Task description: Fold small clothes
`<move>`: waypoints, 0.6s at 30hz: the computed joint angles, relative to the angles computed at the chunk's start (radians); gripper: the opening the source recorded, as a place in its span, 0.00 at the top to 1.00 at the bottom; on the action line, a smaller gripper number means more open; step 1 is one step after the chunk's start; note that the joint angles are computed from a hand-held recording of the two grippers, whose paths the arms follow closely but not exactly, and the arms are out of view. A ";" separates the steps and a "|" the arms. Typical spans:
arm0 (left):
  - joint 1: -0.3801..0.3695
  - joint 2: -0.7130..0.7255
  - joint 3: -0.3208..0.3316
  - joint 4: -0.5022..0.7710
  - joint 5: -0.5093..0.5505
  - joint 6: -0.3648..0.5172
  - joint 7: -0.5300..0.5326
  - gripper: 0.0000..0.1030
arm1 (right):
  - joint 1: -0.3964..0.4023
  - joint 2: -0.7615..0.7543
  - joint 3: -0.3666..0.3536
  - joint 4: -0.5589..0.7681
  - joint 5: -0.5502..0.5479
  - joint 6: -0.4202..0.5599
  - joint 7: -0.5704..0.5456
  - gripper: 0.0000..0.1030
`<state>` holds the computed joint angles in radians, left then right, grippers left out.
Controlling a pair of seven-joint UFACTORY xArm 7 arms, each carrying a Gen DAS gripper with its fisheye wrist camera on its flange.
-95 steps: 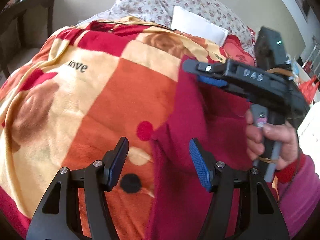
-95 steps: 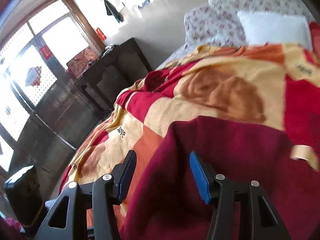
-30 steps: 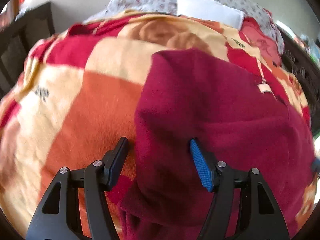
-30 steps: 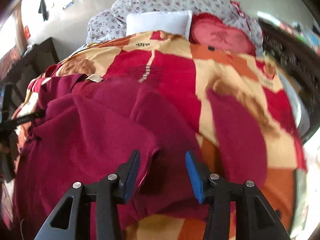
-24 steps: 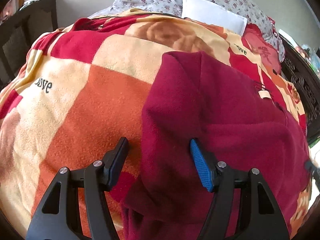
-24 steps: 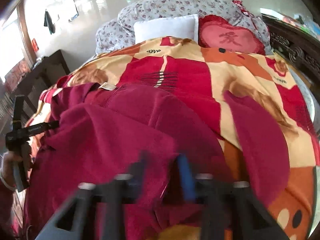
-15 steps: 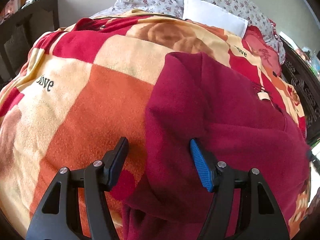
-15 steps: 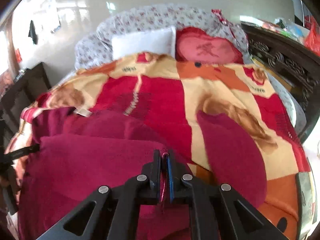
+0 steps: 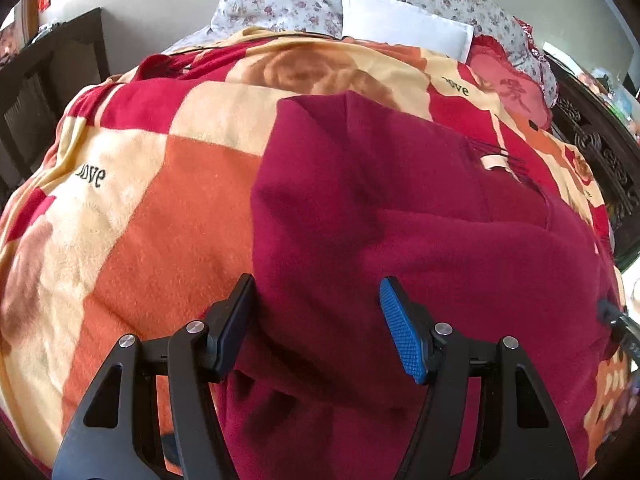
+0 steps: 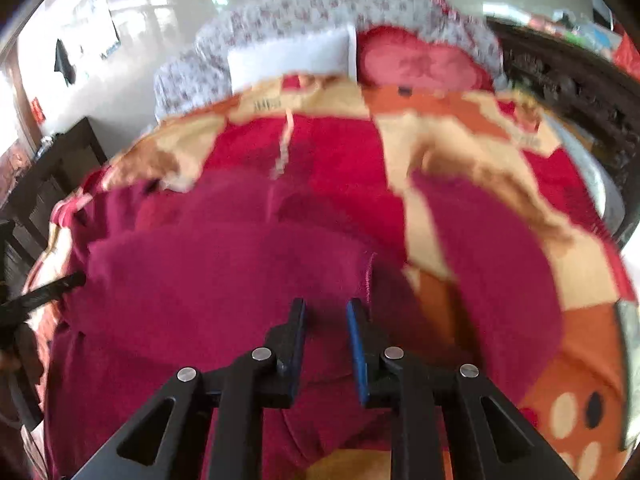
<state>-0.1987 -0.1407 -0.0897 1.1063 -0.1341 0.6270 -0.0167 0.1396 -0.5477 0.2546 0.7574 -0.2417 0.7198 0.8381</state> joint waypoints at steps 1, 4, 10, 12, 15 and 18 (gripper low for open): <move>-0.003 -0.013 -0.001 -0.002 0.000 0.006 0.007 0.37 | 0.007 -0.019 -0.011 -0.011 0.009 -0.010 -0.007 0.81; -0.010 -0.047 0.002 -0.014 -0.018 0.000 0.029 0.37 | -0.037 -0.132 0.007 -0.032 -0.028 0.024 0.014 0.78; -0.037 -0.080 0.001 -0.030 -0.079 0.001 0.047 0.37 | -0.124 -0.238 -0.004 -0.025 -0.079 0.171 0.009 0.56; -0.047 -0.081 -0.006 -0.034 -0.083 0.007 0.049 0.37 | -0.129 -0.209 -0.015 -0.006 -0.078 0.165 -0.020 0.56; -0.059 -0.079 -0.020 -0.031 -0.065 0.031 0.048 0.37 | -0.143 -0.086 -0.009 0.070 -0.105 0.176 -0.084 0.56; -0.069 -0.084 -0.023 -0.033 -0.064 0.036 0.059 0.37 | -0.131 0.036 -0.046 0.126 -0.095 0.167 -0.140 0.55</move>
